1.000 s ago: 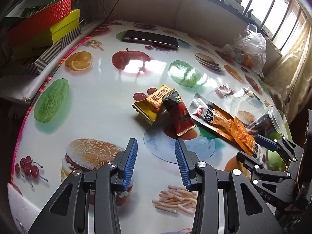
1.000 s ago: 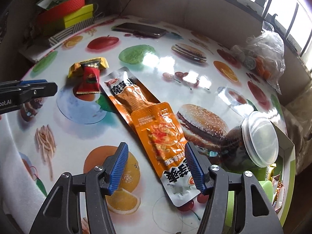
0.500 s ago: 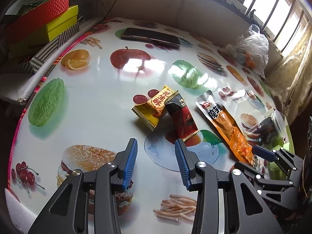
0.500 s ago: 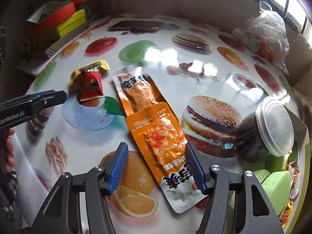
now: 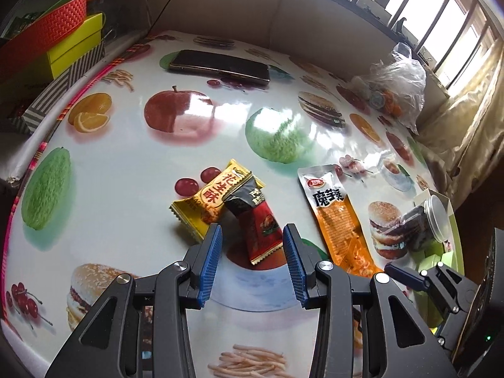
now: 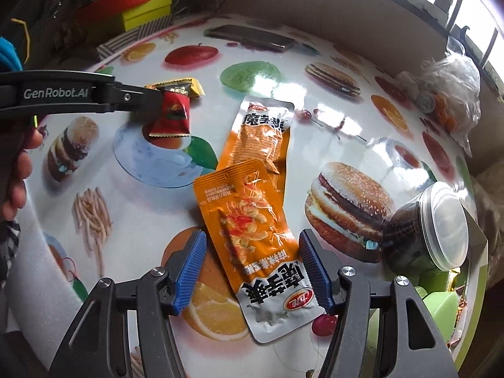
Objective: Organize snacks
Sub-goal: 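Grasp an orange spicy-strip packet with the right tool while the left tool approaches a red packet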
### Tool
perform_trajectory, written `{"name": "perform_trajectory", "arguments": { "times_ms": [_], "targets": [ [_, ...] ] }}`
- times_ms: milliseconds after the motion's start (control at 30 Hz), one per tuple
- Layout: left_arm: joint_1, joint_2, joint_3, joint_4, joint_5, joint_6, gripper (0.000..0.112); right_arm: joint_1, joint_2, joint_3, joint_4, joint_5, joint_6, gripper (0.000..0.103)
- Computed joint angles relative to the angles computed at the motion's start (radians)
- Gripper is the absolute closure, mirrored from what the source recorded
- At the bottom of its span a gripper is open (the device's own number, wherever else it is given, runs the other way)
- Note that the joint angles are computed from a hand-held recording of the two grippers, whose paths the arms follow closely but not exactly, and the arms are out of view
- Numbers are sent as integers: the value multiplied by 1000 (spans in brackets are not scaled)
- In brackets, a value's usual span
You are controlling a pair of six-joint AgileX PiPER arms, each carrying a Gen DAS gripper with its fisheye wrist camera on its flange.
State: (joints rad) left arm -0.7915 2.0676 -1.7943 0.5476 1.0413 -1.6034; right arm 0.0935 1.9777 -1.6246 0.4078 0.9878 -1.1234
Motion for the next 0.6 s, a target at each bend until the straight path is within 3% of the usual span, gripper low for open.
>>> {"name": "perform_trajectory", "arguments": {
  "times_ms": [133,433,600],
  "targets": [
    [16,68,-112,-28,58,58,71,-9,22,-34,11,28,35,42],
    [38,159,-235,-55,152,85,71,-32,-18,52,81,-19,-5,49],
    [40,167,-244,-46,157,84,71,-38,-30,77,102,-35,-17,51]
  ]
}}
